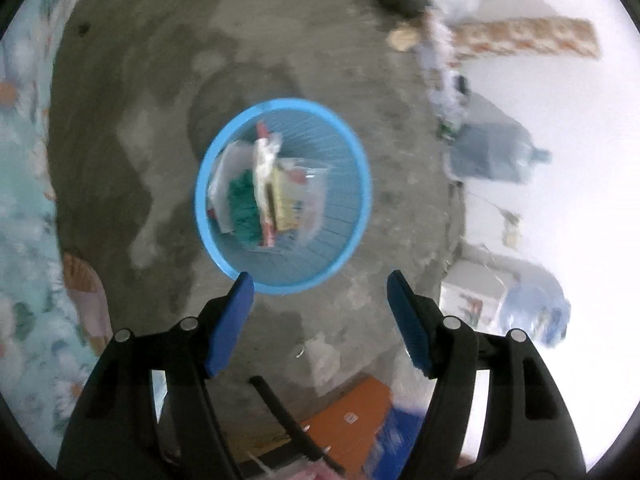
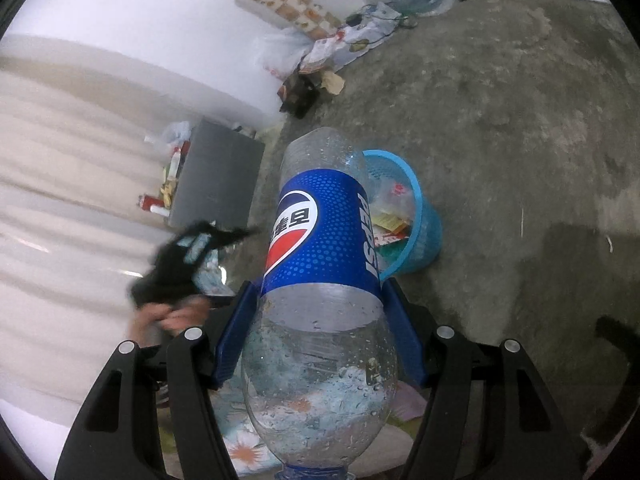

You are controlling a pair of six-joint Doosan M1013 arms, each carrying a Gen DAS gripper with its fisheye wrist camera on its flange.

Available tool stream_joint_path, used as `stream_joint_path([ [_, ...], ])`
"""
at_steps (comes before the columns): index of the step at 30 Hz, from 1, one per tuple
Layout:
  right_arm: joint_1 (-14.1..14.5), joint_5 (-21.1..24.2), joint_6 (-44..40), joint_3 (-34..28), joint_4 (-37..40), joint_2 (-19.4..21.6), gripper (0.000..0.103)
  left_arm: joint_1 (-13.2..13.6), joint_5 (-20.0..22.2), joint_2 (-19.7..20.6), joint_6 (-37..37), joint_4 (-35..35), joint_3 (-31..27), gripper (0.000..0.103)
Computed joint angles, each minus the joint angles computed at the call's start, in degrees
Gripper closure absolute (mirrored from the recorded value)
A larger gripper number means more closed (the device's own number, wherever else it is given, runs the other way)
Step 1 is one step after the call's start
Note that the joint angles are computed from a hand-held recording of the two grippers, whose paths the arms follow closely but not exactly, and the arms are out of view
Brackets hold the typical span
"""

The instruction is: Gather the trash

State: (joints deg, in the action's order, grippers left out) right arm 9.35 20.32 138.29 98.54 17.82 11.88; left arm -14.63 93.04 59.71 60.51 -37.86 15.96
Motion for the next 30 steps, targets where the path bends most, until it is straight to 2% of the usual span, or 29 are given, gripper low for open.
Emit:
stream_joint_path([
  [3, -0.42, 3.52, -7.74, -3.64, 3.55, 2.76, 0.04, 1.22, 2.38, -1.25, 6.03, -1.7, -2.04, 0.038],
  [6, -0.93, 9.91, -13.84, -10.27, 3.2, 7.68, 0.04, 2.86, 1.48, -4.92, 13.59, -2.18, 0.94, 0.034],
  [8, -1.05, 14.54, -15.38, -15.18, -0.39, 11.27, 0.04, 4.45, -1.17, -9.04, 20.06, -0.83, 5.62, 0.033],
  [11, -1.55, 23.35, -19.42, -24.64, -5.21, 19.15, 0.039, 7.12, -6.73, -15.75, 28.42, 1.23, 14.61, 0.029],
  [13, -1.4, 28.17, -17.93, -29.12, -10.24, 23.19, 0.027, 8.84, -10.93, -20.01, 31.83, 2.31, 21.08, 0.028],
  [15, -1.14, 32.5, -15.4, -32.54, -14.81, 26.46, 0.026, 10.76, -14.88, -24.26, 33.9, 3.25, 27.93, 0.028],
  [16, -1.17, 33.18, -14.08, -32.94, -15.57, 27.11, 0.026, 11.61, -16.32, -25.76, 34.28, 3.06, 30.53, 0.027],
  [18, -1.03, 31.43, -9.02, -31.22, -17.14, 26.25, 0.026, 13.08, -18.84, -28.52, 34.68, 3.02, 35.1, 0.027],
  [21, -0.54, 24.4, -5.37, -26.1, -16.37, 22.77, 0.026, 14.87, -24.2, -32.98, 35.88, 3.63, 42.47, 0.027],
  [23, 0.42, 21.74, -1.96, -23.09, -19.39, 20.19, 0.026, 15.46, -26.65, -34.63, 36.79, 4.27, 45.13, 0.027],
  [25, 1.29, 20.01, 0.35, -21.26, -21.26, 18.38, 0.026, 15.39, -28.83, -36.0, 37.37, 5.36, 47.0, 0.027],
  [30, 5.04, 16.62, 9.13, -17.34, -29.65, 13.09, 0.026, 15.02, -35.22, -39.31, 44.25, 3.33, 51.5, 0.027],
])
